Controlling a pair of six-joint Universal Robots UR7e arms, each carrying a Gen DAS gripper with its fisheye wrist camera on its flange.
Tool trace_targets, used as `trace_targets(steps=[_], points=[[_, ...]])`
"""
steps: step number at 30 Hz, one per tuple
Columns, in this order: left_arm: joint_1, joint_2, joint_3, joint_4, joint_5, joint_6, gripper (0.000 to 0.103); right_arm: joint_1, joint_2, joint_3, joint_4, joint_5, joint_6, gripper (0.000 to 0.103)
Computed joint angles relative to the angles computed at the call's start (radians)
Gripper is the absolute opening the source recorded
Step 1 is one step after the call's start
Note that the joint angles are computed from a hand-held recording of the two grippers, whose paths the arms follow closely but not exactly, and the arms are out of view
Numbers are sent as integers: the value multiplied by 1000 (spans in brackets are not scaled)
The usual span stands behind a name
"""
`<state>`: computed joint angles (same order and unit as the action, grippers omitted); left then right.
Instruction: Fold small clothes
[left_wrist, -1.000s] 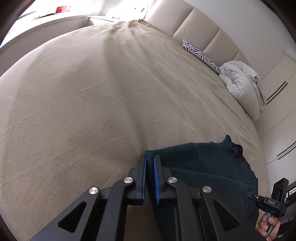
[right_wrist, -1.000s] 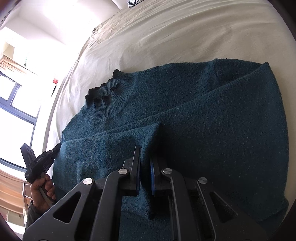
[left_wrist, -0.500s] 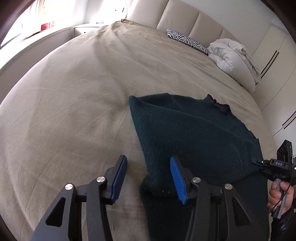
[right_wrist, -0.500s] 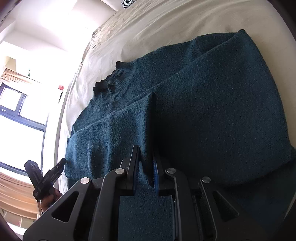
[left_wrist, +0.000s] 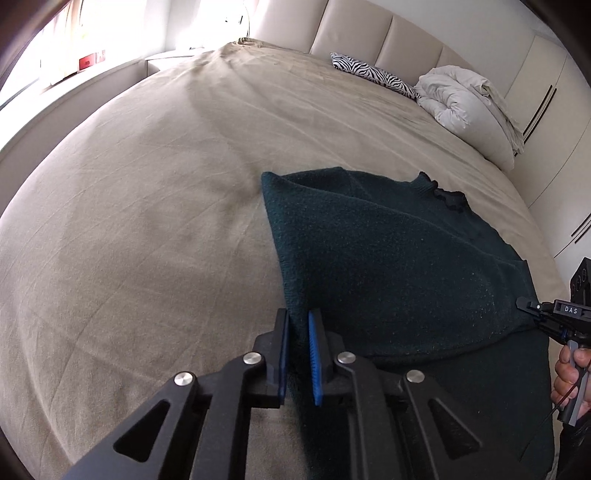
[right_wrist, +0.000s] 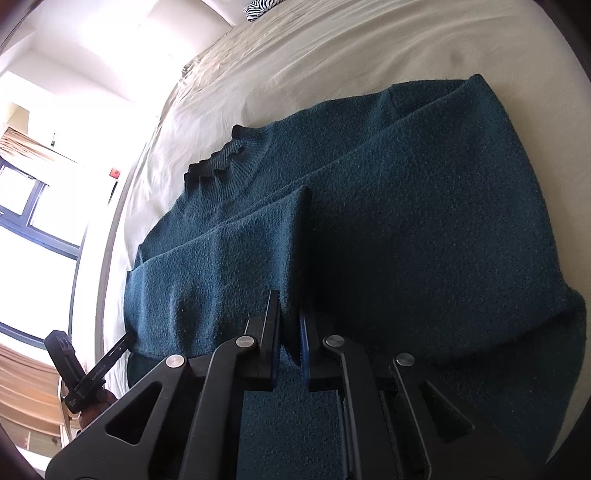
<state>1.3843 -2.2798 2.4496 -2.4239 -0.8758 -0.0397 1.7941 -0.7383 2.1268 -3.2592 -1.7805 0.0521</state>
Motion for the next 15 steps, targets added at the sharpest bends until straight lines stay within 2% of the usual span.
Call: trace_targets(steps=[4,9,15], points=[[44,11,4,-61,-24,32,10,-12,6,-3,0,0,-5,6],[24,0,16,-64,2,19,10,-1,6,-5,14,-22,-2,6],[77,11,10,-101,-63,47,12,-31,10,-13,6,17,21,6]])
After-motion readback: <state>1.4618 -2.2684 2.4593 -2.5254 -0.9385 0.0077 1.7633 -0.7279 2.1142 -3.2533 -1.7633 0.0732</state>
